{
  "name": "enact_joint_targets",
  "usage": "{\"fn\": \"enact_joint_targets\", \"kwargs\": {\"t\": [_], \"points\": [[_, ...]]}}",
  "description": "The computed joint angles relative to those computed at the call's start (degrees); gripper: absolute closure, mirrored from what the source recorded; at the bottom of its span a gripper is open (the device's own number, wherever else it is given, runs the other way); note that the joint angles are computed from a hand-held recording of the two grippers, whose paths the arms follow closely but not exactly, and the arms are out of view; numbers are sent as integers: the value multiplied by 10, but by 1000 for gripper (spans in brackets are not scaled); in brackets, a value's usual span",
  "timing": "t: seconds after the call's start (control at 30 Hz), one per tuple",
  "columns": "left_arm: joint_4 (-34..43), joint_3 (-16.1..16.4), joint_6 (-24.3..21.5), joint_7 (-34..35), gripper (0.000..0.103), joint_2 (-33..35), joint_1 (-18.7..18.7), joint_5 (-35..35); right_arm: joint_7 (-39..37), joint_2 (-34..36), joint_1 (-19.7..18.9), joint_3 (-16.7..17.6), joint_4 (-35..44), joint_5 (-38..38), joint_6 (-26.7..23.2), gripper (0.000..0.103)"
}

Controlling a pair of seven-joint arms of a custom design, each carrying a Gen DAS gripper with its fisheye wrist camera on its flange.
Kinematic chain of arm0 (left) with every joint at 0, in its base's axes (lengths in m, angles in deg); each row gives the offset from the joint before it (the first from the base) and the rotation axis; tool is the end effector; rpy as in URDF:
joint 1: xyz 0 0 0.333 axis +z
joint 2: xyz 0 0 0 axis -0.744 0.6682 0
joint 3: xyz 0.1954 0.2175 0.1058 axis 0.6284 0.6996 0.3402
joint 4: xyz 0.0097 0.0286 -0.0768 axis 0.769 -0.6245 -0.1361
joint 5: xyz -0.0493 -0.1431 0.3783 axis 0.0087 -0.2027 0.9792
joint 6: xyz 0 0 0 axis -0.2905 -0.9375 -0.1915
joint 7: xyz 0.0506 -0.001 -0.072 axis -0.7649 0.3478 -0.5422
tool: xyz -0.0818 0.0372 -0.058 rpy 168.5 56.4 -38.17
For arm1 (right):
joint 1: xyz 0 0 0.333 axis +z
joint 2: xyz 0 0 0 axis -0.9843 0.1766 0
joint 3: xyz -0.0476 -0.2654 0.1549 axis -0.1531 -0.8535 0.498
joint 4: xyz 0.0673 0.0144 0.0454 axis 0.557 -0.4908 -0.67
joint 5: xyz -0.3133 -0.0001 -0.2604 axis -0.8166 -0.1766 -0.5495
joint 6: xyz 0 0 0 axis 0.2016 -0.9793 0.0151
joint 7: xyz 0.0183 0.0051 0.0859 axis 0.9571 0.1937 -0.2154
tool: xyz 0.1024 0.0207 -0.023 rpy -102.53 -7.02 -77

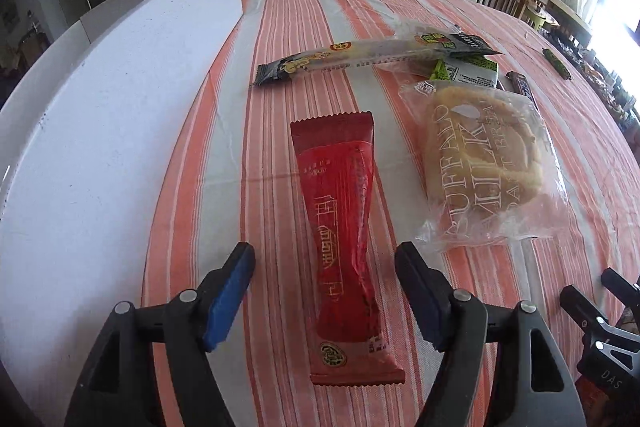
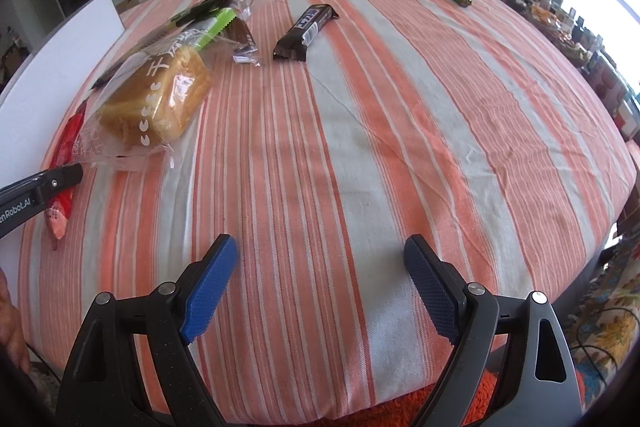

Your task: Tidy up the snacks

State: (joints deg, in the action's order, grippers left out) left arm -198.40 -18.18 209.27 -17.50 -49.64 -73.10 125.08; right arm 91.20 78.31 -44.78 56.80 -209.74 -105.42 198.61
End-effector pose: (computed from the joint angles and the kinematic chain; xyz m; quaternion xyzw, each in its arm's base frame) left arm 0.4797 -0.3721 0.2575 -0.6954 0.6670 -0.1959 0.1823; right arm 0.4428 0.4171 0.2748 -0.6762 0.6891 -0.1807 0.1877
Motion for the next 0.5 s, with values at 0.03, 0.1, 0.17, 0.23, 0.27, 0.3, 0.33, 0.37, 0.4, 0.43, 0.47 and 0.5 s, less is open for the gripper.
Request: {"fn": "enact_joint_targets", "kwargs": {"t": [0.03,0.1,0.17,0.23,0.27,0.3,0.33,0.37,0.4,0.43,0.47,0.5], "points": [[2,11,-11,-23,26,0,-13,29,0,0,0,0,0,0,0,14],[0,19,-11,-57,14,1,-19,68,0,0,0,0,0,0,0,14],[4,21,-8,-79,5,7,-16,89,-1,0,0,0,0,1,0,14],[1,21,-2,-93,1,7,-11,100,0,0,0,0,0,1,-1,14],[4,18,-5,-87,0,9,-8,98,0,0,0,0,0,1,-1,14],[4,17,-5,-89,0,9,-8,100,0,0,0,0,0,1,-1,14],[4,17,-6,-90,0,9,-7,103,0,0,0,0,0,1,0,14],[4,16,-5,-91,0,9,-6,105,-1,0,0,0,0,1,0,14],[5,16,-5,-91,0,10,-6,106,-1,0,0,0,0,1,0,14],[12,14,-8,-88,0,15,-6,103,0,0,0,0,0,0,0,14],[13,14,-7,-88,0,16,-6,104,0,0,0,0,0,0,0,14],[14,14,-6,-87,0,16,-6,104,0,0,0,0,0,0,0,14]]}}
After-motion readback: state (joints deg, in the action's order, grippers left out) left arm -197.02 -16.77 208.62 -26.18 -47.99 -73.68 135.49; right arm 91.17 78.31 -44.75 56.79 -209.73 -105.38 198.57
